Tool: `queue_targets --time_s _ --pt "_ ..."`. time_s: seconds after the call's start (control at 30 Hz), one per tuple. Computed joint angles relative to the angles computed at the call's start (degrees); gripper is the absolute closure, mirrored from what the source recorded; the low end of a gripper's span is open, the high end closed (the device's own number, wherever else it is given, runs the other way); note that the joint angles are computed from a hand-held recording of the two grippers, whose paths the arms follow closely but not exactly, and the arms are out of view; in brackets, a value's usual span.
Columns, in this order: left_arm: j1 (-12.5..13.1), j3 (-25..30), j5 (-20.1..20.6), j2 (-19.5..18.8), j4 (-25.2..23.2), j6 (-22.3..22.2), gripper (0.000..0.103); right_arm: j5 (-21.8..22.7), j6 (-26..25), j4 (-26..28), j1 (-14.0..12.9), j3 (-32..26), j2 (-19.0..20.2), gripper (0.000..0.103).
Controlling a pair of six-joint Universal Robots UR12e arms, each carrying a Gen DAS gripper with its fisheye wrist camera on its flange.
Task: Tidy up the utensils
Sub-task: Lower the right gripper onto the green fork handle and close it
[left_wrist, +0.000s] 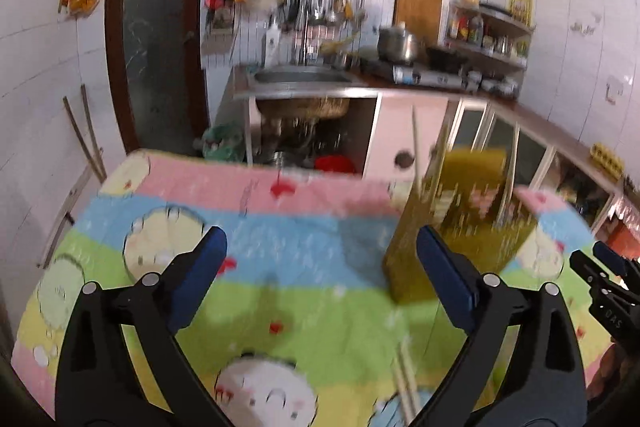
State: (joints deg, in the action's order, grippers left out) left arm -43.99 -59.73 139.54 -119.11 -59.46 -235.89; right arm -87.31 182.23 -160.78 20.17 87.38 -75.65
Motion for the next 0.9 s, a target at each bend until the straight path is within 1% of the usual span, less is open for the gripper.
queue_targets --time_s 0.1,0.13,0.23,0.27,0.37,0.5,0.67,0.77,0.9 --pt "-0.2 -1.6 -2.8 0.3 -1.0 -1.8 0.008 1.3 1.0 1.4 -0.2 2.0 -0.8 0.036" --pt "-0.2 -1.9 -3.9 0.2 -1.2 -2.3 0.008 1.8 1.2 1.9 -0.3 2.7 -1.1 0.036" --pt "-0.2 -2.7 -7.5 -0.2 -2.1 -3.3 0.008 1.2 1.5 3.3 -0.2 4.6 -1.5 0.036" --pt "-0.2 -2.6 -8.9 -0.7 -2.9 -3.5 0.008 1.7 1.7 3.7 -0.3 5.2 -1.7 0.036" --pt "-0.3 -2.4 -11.0 -1.5 -4.0 -3.6 0.008 2.0 2.4 4.8 -0.4 6.3 -2.0 0.036" --pt "-0.5 -1.9 -12.5 -2.5 -4.6 -3.4 0.008 1.9 2.9 4.5 -0.5 7.3 -2.1 0.036" --pt "-0.8 -0.9 -13.1 -3.5 -7.3 -3.8 0.008 2.3 3.4 5.5 -0.7 7.9 -2.1 0.036" --pt "-0.7 -0.6 -14.3 -3.8 -8.7 -4.1 0.008 2.3 3.5 6.0 -0.6 7.9 -2.1 0.036" --pt "-0.7 -0.7 -14.7 -3.9 -8.6 -4.1 0.008 1.8 3.4 6.9 -0.4 7.7 -2.1 0.036"
